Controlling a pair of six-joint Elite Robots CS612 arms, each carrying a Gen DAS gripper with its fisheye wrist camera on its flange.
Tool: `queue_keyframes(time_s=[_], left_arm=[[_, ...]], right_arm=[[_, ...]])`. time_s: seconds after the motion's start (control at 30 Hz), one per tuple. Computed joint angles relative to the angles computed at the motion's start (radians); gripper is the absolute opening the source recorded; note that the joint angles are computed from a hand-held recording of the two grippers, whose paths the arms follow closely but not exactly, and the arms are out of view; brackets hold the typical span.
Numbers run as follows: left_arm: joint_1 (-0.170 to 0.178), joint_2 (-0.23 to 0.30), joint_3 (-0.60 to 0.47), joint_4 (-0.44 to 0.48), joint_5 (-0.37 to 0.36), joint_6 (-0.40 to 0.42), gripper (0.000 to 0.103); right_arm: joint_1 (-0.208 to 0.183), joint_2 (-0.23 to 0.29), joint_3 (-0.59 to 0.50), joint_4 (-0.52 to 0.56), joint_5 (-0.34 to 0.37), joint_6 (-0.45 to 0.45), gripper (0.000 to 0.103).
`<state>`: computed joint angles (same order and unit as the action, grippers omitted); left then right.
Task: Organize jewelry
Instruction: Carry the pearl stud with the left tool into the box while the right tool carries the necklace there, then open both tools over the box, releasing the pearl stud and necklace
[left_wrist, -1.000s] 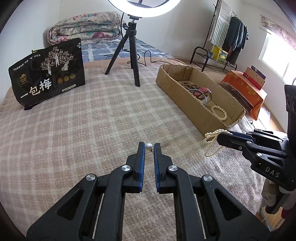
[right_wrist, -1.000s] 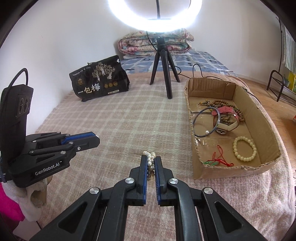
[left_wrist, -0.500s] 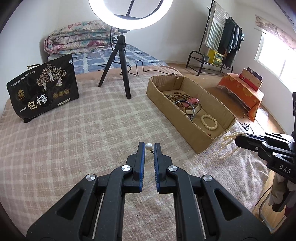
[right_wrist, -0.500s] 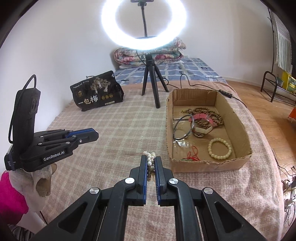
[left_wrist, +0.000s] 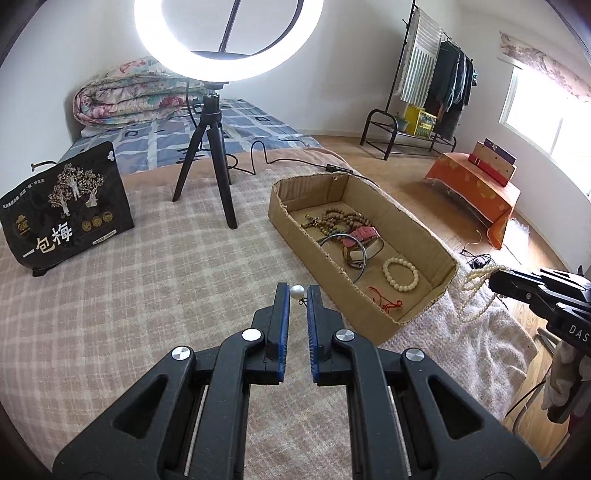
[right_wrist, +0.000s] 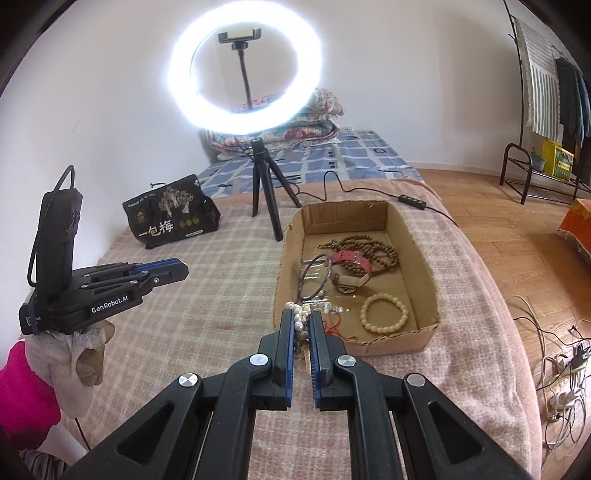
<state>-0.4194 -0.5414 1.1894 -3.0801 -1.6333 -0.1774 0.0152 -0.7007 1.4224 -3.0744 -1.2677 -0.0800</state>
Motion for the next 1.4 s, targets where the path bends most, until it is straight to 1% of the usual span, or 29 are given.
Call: queue_keyframes(time_s=[0.33,0.6,0.87,1.0,1.23,1.4], left_arm=[[-0.009,0.051,-0.128,0.059,0.004,0.020,0.007],[-0.013,0.117,-0.274,0.152,0.000,0.030,0.007],[-0.014,0.185,-0.410,0.250,0.015,0.046,0.007],[-0.011,0.217,-0.477,0.293,0.009,0.040,0.007],[-0.014,0.270,-0.578,0.362,0.026,0.047,0.007],[-0.016,0.293,-0.623,0.392,0.034,0.047,0.007]], right_arm=[[-0.013,0.015,-0.038,-0.011,-0.001,0.006,0.005],[-0.019,0.040,-0.082,0.003,0.014,0.007,0.005],[-0.019,0.070,-0.128,0.028,0.039,0.002,0.005],[-0.018,0.084,-0.147,0.047,0.049,-0.007,0.005],[-0.015,0.102,-0.168,0.070,0.067,-0.017,0.005],[-0.015,0.111,-0.176,0.090,0.071,-0.025,0.005]])
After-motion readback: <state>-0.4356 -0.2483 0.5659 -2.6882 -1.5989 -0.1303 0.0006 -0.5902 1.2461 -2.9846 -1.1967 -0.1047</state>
